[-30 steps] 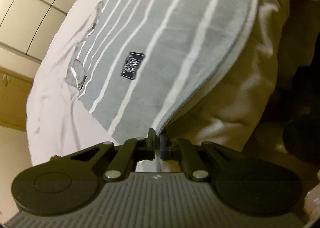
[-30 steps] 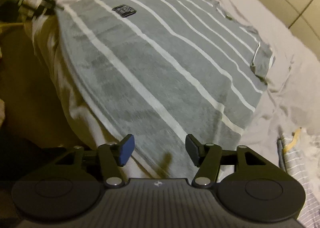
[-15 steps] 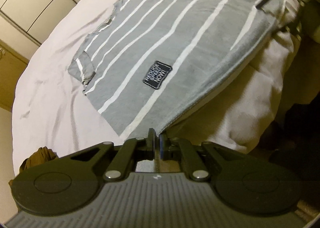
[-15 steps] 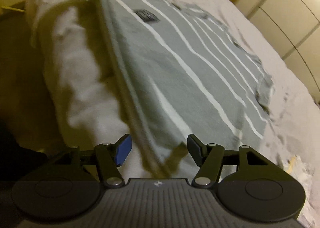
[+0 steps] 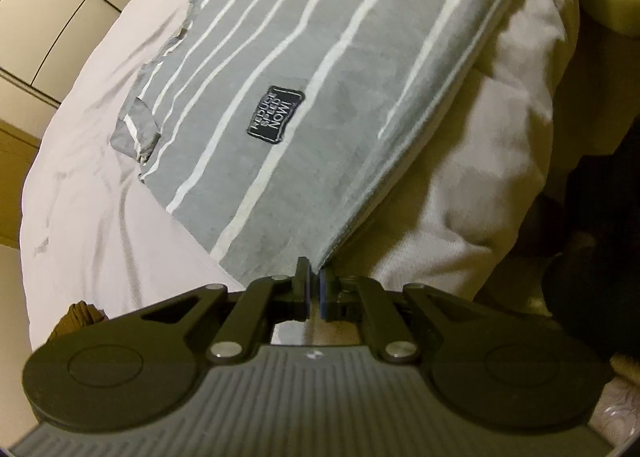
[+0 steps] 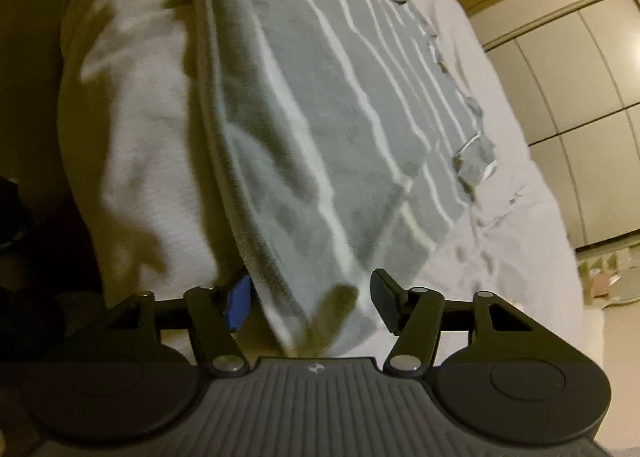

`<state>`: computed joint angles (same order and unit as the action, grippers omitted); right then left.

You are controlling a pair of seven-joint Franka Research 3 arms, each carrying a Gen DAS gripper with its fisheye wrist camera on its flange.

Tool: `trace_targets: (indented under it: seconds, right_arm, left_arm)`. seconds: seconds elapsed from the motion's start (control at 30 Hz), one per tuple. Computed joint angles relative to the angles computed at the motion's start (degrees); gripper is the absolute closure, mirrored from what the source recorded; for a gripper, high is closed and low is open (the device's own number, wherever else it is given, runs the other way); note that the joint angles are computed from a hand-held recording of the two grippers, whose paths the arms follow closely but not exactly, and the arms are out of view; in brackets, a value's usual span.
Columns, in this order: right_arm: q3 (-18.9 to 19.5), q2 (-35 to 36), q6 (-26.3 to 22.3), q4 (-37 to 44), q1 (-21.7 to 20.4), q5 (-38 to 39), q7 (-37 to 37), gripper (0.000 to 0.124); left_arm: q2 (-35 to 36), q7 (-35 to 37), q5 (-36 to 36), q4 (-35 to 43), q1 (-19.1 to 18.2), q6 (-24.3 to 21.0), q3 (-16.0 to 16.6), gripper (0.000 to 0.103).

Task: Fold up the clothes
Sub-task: 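Grasp the shirt hem with the left gripper while the right gripper grasps the hem, then lift the hem with both grippers and fold it over toward the collar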

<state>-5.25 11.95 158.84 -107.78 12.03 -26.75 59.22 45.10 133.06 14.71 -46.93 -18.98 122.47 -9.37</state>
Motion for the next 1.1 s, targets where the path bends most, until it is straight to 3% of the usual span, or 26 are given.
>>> trace_targets:
  seconds: [0.03,0.17,0.27,0.4,0.67,0.93,1.0,1.1]
  right_arm:
    - [-0.1,0.6,0.3,0.8,0.0,-0.1,0.2,0.091]
    - [0.6,2.5,-0.2,4.0,-0.8,2.8,-3.3,0.124]
    - [2.5,2.1,-4.5,5.7,-2.1,9.4,-9.9,0.124]
    - [3.9,-0.1,-11.7,7.3,-3.4,16.7,-17.2,0.124]
    - [4.4,-4.8,-22.9,9.6,-3.9,22.8,-23.2,0.124]
    - [4.7,-10.9,-38.6,11.5,-4.4,25.3,-24.7,0.124]
    - [4.8,-11.4,-43.3,13.4,-4.5,25.7,-23.7,0.124]
    - [4.8,-9.8,-47.2,18.0,-4.6,25.7,-22.5,0.124]
  left_arm:
    - [0.2,0.0,0.1,0.3,-0.1,0.0,0.1,0.099]
    - [1.1,0.6,-0.2,2.6,-0.2,-1.5,0.0,0.100]
    - [-0.5,2.3,-1.2,1.7,0.4,-3.1,-0.6,0.101]
    - [-8.4,6.1,-3.1,-8.9,2.9,-1.8,-2.4,0.103]
    - [-16.4,8.0,-6.3,-16.0,4.9,-3.9,-4.3,0.103]
    - [-22.4,9.2,-12.3,-16.5,6.1,-18.0,-5.5,0.103]
    - [-22.8,9.9,-12.8,-15.8,6.0,-19.9,-5.5,0.103]
    - [-18.2,10.2,-11.7,-8.1,5.1,-21.2,-4.7,0.103]
